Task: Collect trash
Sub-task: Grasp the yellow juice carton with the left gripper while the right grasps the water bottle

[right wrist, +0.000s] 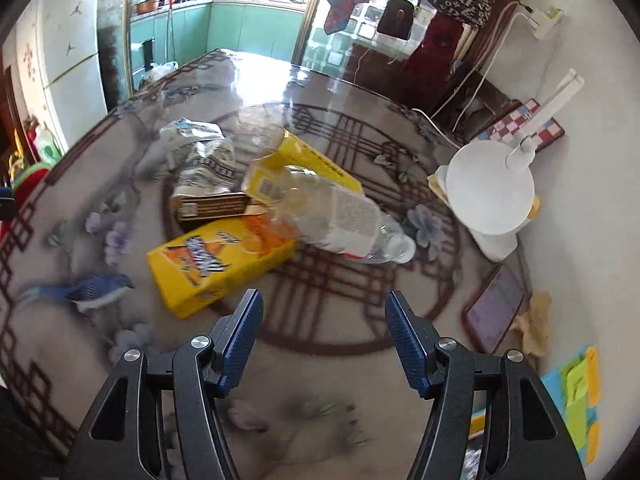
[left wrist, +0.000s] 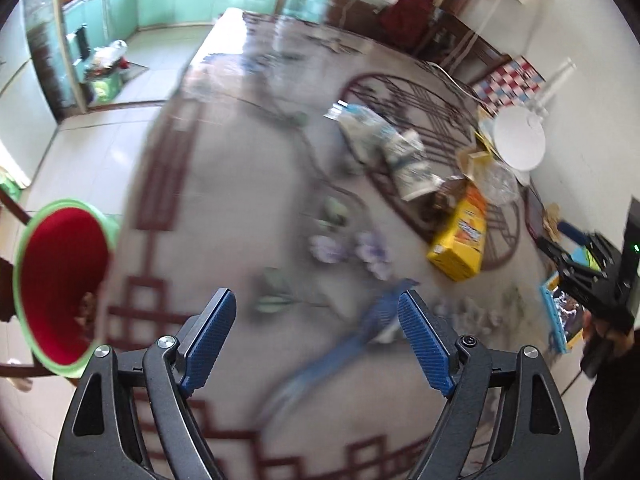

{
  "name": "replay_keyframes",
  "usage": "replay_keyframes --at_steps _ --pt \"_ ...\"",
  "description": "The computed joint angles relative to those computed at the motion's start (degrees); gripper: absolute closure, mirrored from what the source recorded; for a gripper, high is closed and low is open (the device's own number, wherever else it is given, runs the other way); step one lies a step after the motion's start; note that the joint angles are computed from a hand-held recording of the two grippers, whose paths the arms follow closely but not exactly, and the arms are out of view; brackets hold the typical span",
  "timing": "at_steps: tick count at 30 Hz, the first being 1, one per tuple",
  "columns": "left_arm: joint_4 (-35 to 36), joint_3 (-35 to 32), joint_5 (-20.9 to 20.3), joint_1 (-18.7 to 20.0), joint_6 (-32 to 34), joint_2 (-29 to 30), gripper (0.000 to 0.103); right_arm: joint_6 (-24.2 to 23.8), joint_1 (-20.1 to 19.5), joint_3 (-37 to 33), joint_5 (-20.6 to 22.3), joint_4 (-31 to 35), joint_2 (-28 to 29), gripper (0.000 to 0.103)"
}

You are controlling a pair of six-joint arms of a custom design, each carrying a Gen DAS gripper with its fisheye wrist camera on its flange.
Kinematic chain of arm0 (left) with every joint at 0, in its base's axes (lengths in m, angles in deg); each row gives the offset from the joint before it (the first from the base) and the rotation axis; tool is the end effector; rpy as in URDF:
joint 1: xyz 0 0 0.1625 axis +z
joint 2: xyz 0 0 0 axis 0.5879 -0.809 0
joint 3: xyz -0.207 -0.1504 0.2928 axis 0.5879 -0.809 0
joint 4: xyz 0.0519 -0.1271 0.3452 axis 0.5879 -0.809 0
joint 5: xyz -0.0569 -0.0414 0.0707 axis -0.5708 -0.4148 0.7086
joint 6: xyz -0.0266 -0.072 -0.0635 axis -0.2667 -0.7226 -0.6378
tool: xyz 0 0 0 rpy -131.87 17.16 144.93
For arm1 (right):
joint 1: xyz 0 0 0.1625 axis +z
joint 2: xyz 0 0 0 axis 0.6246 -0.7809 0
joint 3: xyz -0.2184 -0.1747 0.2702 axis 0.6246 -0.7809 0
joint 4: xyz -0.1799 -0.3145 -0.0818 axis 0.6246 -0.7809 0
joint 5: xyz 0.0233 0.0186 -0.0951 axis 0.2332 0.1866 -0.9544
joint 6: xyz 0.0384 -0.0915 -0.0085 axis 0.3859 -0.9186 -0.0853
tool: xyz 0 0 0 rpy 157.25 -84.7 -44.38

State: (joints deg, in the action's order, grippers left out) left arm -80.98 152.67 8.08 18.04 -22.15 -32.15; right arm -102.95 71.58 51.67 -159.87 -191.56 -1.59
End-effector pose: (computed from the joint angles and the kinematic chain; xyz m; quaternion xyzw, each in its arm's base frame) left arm -0.1113 -0.4739 0.2700 0.0965 0.9519 -0.1813 0.2274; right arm 0.2374 -0.4896 0.1360 0.2559 -0.8258 0.2179 0.4528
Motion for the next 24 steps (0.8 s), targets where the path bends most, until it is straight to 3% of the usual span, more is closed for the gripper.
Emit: replay_keyframes --at_steps 3,7,13,16,18,19,22,24 --pt "-1.06 -1.69 -1.46 -2.15 -1.64 6.20 0.020 -14.71 -3.57 -2.09 2.89 -4.38 0.50 0.039" --pt "-1.43 -4.61 -2.69 -4.45 -1.40 12.53 0.020 -31.14 -6.81 -6.77 5.17 -4.20 3.31 0.037" --pt "2.78 -11.09 -2.89 -5.26 -1.69 20.14 0.020 -46.30 -9.05 -13.11 8.03 -1.70 7.74 0.032" --pt "6.21 -14.76 -2.84 -4.75 -2.26 23.55 0.020 -50.77 -9.61 -14.98 8.75 -2.31 10.18 0.031" --pt "7.27 -16.45 -2.63 -4.58 -2.92 25.27 0.020 -51.34 -10.02 -15.55 9.59 -2.62 10.85 0.033" --pt "7.82 -17.28 -2.79 -4.41 -3.03 26.00 0.020 -48.51 -10.19 -15.62 10.36 0.23 10.21 0.047" --pt "9.55 -19.60 -2.82 -4.22 -2.91 28.38 0.020 -38.34 -11.19 -16.21 13.24 10.19 7.82 0.046" --pt "10.58 -20.90 -3.35 -4.00 -2.52 29.76 0.020 -35.50 -11.53 -15.85 14.12 11.82 7.05 0.047"
